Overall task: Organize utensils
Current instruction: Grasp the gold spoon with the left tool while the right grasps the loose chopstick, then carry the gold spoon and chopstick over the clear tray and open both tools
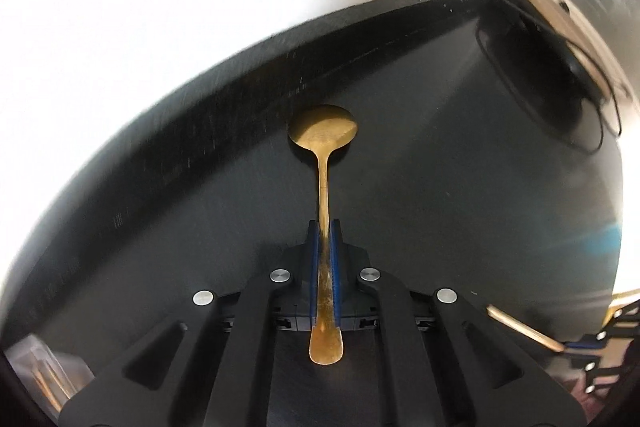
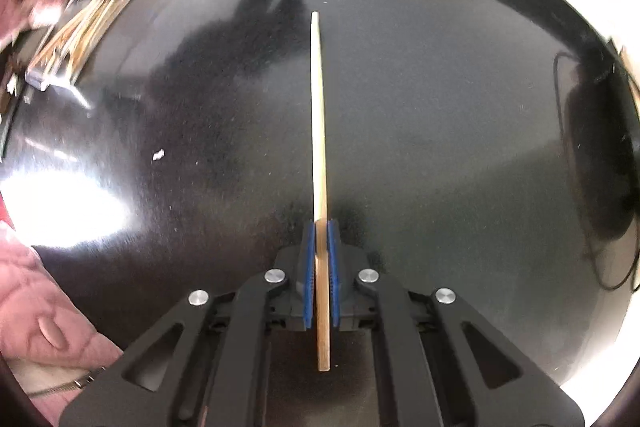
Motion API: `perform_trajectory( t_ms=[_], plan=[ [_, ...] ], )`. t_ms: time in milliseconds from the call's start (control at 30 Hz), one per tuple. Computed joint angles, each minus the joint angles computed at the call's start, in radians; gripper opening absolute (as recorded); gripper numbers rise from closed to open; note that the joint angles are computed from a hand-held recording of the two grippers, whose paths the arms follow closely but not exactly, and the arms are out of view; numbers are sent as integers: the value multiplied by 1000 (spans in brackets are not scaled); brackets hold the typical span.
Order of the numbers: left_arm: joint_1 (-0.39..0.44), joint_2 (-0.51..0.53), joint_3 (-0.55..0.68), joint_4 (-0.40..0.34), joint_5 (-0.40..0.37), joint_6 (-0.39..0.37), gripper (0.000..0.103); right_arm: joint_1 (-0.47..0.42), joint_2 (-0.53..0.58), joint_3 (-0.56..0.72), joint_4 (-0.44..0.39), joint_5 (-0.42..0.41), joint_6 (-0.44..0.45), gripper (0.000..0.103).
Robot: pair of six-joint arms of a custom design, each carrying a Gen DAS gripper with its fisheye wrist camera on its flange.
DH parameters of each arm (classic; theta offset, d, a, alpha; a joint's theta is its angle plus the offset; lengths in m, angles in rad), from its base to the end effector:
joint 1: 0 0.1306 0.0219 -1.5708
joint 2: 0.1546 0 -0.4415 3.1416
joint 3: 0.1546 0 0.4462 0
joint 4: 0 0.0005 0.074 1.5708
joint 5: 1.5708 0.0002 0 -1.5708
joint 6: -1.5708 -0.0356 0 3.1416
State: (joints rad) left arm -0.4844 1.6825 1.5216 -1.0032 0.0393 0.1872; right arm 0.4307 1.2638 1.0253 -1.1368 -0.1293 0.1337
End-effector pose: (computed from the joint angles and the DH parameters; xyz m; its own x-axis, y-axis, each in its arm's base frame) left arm 0.5493 -0.2912 0.3843 -0.8877 0.2570 -0.3819 0.3195 0.9413 -0.1091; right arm 0.3704 0.1747 0.3543 -0.8252 -0.5246 -0.2094 -0.5517 0.8281 0.0994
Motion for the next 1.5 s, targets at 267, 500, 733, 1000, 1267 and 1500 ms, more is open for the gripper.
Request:
perform_trajectory(
  t_ms=[267, 500, 733, 1000, 1267, 1500],
  plan=[
    [-21, -226, -163, 76, -3, 165, 4, -143, -15, 11, 40, -279, -198, 7],
    [-3, -445, -292, 93, -99, 196, 4, -142, -50, 28, 85, -408, -279, 7],
    [14, -595, -347, 45, -191, 261, 4, -63, -31, 82, 111, -494, -308, 7],
    [-36, -720, -394, -10, -336, 398, 4, 99, 37, 197, 158, -501, -356, 7],
    [7, -820, -468, -76, -378, 454, 2, 280, 128, 314, 190, -301, -422, 7],
    [86, -903, -525, -80, -326, 436, 0, 328, 151, 338, 200, -274, -459, 7]
  ],
)
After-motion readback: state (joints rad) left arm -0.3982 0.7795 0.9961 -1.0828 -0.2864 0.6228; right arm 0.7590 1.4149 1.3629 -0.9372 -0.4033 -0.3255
